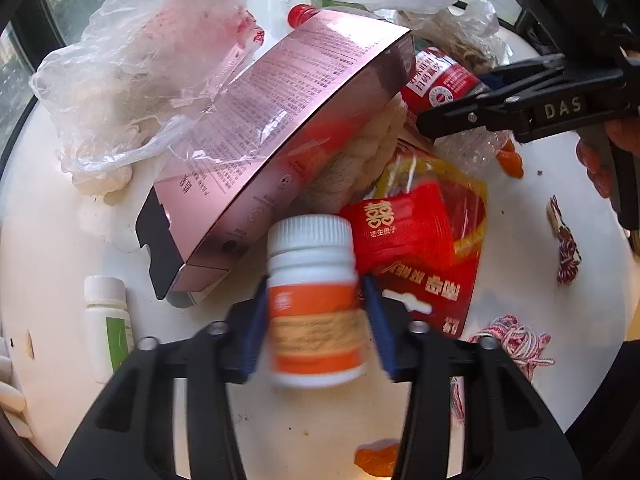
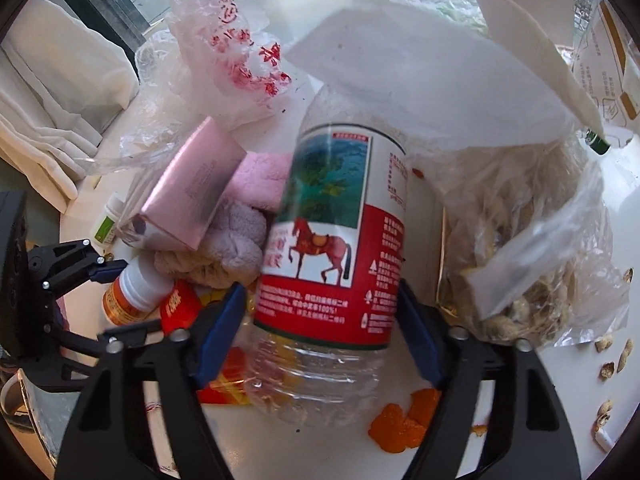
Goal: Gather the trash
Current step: 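Close the left gripper on the white pill bottle while the right gripper closes on the clear water bottle, then lift the pill bottle with the left gripper while the right gripper carries the water bottle over the bin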
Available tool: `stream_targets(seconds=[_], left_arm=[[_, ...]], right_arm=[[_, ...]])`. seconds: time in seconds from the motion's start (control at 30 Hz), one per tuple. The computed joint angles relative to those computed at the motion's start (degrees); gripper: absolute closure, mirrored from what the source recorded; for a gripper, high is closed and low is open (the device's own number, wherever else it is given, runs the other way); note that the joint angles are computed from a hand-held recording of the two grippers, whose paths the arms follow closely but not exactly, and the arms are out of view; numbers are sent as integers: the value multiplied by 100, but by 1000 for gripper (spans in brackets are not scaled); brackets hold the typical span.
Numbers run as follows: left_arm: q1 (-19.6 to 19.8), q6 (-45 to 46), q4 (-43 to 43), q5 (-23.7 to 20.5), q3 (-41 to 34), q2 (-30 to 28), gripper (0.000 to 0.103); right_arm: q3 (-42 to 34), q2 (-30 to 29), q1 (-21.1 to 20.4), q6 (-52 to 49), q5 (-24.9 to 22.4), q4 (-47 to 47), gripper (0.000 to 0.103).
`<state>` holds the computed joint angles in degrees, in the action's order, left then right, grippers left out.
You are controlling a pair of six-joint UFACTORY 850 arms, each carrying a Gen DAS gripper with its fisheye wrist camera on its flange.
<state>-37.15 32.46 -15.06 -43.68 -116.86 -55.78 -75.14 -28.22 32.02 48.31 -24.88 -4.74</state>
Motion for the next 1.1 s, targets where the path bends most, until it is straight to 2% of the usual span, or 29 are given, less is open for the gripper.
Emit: stream_targets(seconds=[0.27,0.47,0.77,0.9,1.1], left_arm=[[-9,-95,-103,-46,-130,-56,63],[-127,-161,-282,202,294,289,63],[-278,-244,-605,482,835,774,63],[-384,-272,-691,497,975,878,64],[-451,-340,-529,477,1034,797,64]], right_arm=[[338,288,-63,-359,230,397,39],[625,641,-40,-397,269,533,39],[820,1037,126,32,88,164,40],[805,1029,226,58,-133,84,40],[627,688,296,-22,-324,39,40]])
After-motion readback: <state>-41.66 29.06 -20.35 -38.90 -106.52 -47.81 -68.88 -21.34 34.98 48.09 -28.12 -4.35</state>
